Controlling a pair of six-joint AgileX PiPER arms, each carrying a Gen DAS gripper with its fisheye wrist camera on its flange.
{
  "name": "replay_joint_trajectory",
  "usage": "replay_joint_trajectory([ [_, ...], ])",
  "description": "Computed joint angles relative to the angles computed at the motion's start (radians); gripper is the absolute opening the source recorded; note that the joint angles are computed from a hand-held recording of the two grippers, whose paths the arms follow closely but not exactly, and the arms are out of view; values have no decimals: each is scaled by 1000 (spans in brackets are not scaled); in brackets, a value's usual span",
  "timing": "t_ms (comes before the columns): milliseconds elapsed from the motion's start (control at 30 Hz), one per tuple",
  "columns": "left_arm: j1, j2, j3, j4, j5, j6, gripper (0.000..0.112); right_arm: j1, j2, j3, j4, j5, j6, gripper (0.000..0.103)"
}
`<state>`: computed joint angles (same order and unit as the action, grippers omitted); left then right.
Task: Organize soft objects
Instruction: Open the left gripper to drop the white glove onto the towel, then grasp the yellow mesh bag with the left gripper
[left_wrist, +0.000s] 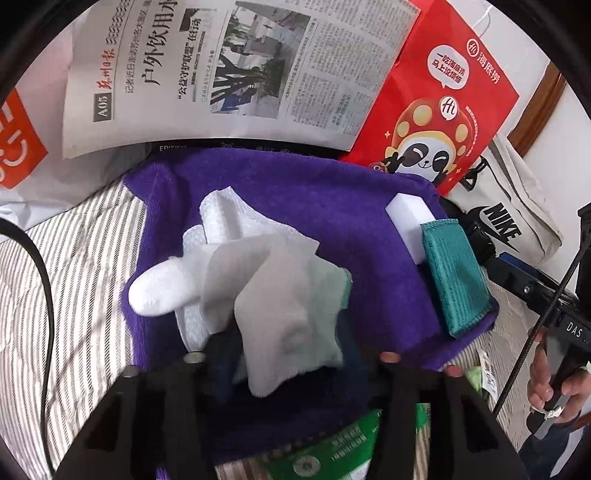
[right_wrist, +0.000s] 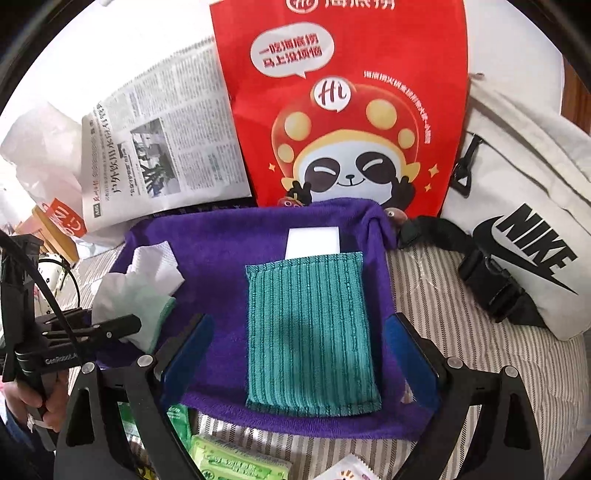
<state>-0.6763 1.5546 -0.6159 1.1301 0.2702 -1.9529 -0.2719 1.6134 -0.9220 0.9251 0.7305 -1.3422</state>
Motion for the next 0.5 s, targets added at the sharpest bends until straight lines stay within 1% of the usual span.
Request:
replay_joint_trajectory([
  [33,-15,-12,0,-38,23,27,64,-8,-13,8,-2,10,-6,94],
  [67,-32,-23,-4,-88,49,67,66,-13,-23,16,-1,14,-12,94],
  [200,-83,-55,-15,-243,132,200,67,-39,-68,55,-2,28,-38,94],
  [233,-102,-61,-20,-273,167,220,67,-50,-82,66,0,37,-46,94],
  [333,-169,-102,-8,-292,250,206,67,-81,-120,99,-2,62,-69,94],
  [433,-237,-149,14,-305,310,178,67,-115,-158,133,-13,81,-85,94],
  [500,-290,-173,26,-304,352,146,67,-152,-183,156,-16,111,-109,94],
])
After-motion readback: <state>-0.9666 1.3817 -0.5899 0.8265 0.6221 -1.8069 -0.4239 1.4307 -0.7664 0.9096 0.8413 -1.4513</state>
